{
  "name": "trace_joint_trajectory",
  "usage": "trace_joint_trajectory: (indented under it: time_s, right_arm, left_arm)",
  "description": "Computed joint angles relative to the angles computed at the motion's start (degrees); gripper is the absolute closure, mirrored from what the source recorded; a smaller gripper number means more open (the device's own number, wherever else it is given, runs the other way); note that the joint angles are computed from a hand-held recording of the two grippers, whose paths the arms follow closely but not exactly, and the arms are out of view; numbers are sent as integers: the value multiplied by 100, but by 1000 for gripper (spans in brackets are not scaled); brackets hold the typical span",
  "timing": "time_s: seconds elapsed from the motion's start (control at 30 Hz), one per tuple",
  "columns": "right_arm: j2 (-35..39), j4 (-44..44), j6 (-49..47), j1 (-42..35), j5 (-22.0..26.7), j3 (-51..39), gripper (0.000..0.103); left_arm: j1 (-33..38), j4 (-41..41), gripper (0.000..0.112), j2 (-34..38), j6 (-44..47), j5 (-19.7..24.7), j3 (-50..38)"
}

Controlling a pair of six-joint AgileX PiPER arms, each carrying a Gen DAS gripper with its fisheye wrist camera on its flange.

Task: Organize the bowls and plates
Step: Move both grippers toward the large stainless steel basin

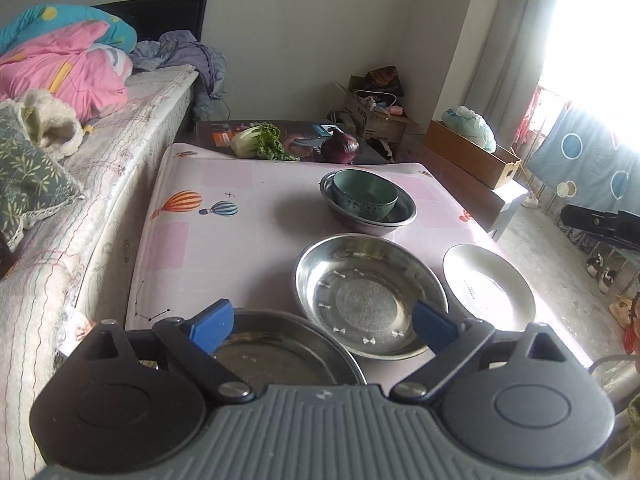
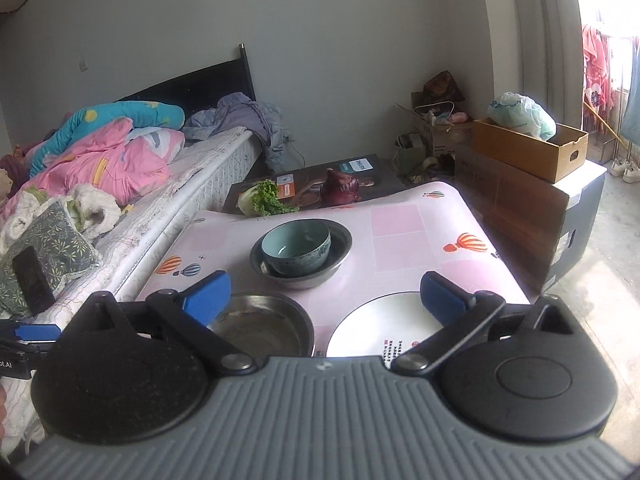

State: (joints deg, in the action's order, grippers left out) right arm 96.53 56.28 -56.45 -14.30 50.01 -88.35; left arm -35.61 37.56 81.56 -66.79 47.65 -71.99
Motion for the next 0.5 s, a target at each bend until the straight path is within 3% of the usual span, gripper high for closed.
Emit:
trace_joint_trajectory:
  time_s: [0.1, 0.2, 0.33, 0.5]
  right_arm:
    - [-205, 226, 103, 151, 305, 592, 1]
    - [-426, 338, 1, 383, 292, 1256, 1]
    - [-537, 321, 122, 834, 113, 2043, 2]
    - [-485, 351, 260, 1303, -190, 2648, 7]
  left_arm:
    - [-478, 710, 15, -412, -1186, 462, 628]
    - [-752, 975, 15, -736, -1890, 753, 1156]
    - [-915, 923, 15, -876, -2281, 1145, 1615]
    - [-811, 814, 16, -920, -2510, 1089, 2076]
